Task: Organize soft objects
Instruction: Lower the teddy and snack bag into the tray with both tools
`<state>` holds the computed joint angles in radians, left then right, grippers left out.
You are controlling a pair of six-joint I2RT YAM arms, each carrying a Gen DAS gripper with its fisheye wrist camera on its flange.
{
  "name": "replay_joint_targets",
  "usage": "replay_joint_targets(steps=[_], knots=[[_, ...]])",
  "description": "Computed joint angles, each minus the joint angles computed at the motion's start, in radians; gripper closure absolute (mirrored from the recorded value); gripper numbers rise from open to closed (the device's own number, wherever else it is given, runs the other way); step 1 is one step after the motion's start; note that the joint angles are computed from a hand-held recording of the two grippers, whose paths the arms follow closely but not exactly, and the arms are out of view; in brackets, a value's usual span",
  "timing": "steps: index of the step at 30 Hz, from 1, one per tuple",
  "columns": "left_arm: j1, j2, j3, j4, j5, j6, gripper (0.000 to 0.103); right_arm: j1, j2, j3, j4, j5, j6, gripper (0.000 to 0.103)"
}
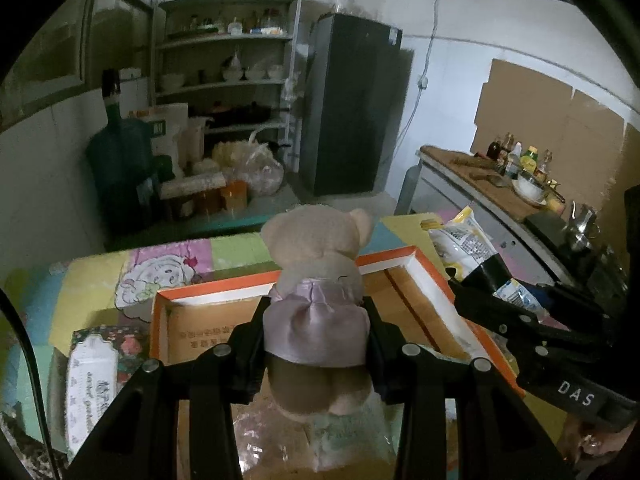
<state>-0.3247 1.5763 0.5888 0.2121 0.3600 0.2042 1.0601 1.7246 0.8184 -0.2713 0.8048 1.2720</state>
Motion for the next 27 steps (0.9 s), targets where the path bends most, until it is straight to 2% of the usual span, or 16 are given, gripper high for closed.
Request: replay_joint_targets(steps=[2,8,17,27], knots=[[-0.008,0.038,0.028,-0.018,-0.007,-0.002,0.061,-0.025,0.001,-0.021,0.057,-0.03,-0.035,0.06],[-0.014,0.148,0.111,-0.074,-0.02,0.007,0.061,-0.094,0.048,-0.016,0.129,-0.112,-0.105,0.06],[-0.042,0.261,0.179,-0.132,-0.047,0.05,0.061,-0.167,0.126,0.002,0.166,-0.21,-0.137,0.06],[-0.062,0.348,0.242,-0.167,-0.081,0.068,0.061,-0.209,0.185,0.018,0.189,-0.267,-0.159,0.06]])
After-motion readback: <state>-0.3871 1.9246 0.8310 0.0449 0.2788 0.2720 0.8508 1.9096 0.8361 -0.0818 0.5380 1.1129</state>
